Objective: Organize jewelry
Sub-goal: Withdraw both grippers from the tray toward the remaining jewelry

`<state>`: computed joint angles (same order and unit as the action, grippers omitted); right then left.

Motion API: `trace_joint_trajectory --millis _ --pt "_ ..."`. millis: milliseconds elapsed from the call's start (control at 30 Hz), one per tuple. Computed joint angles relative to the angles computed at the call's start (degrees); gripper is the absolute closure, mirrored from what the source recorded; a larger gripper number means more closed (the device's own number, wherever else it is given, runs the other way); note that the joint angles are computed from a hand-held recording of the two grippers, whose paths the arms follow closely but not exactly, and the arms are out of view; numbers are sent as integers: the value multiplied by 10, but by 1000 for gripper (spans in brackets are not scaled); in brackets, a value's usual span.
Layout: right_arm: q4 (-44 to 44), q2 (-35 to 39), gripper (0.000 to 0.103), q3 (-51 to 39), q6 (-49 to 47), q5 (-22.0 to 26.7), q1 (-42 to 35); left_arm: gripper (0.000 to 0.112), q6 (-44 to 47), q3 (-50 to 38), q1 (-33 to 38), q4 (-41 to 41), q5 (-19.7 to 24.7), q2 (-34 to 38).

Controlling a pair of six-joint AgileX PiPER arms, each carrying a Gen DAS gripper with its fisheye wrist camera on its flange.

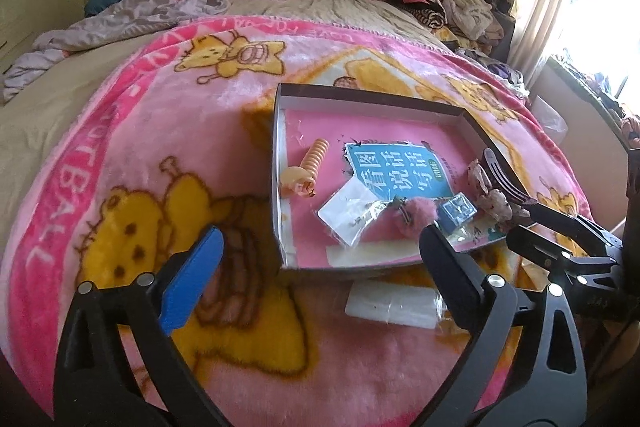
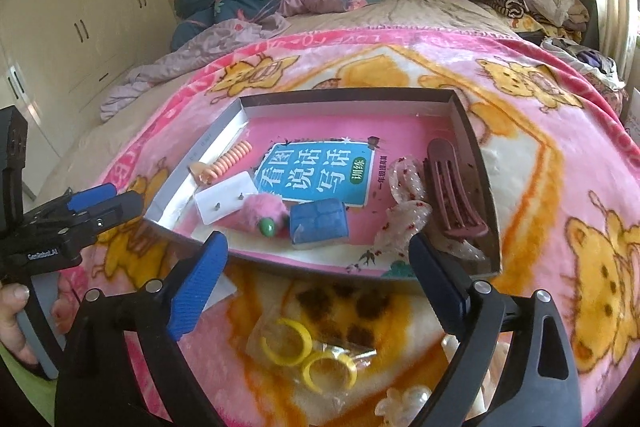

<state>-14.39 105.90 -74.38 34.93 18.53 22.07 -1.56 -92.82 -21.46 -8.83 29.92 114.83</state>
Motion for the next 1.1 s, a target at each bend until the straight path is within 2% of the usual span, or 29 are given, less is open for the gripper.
trace_joint_trajectory --millis 500,600,1100 --pt "-125 -85 11 79 129 0 35 19 2 106 -12 4 -41 -82" --pt "-168 -101 7 92 172 4 47 19 -7 116 -14 12 -45 -92" --pt "-273 -185 6 170 283 27 82 19 -27 178 -32 34 -67 -143"
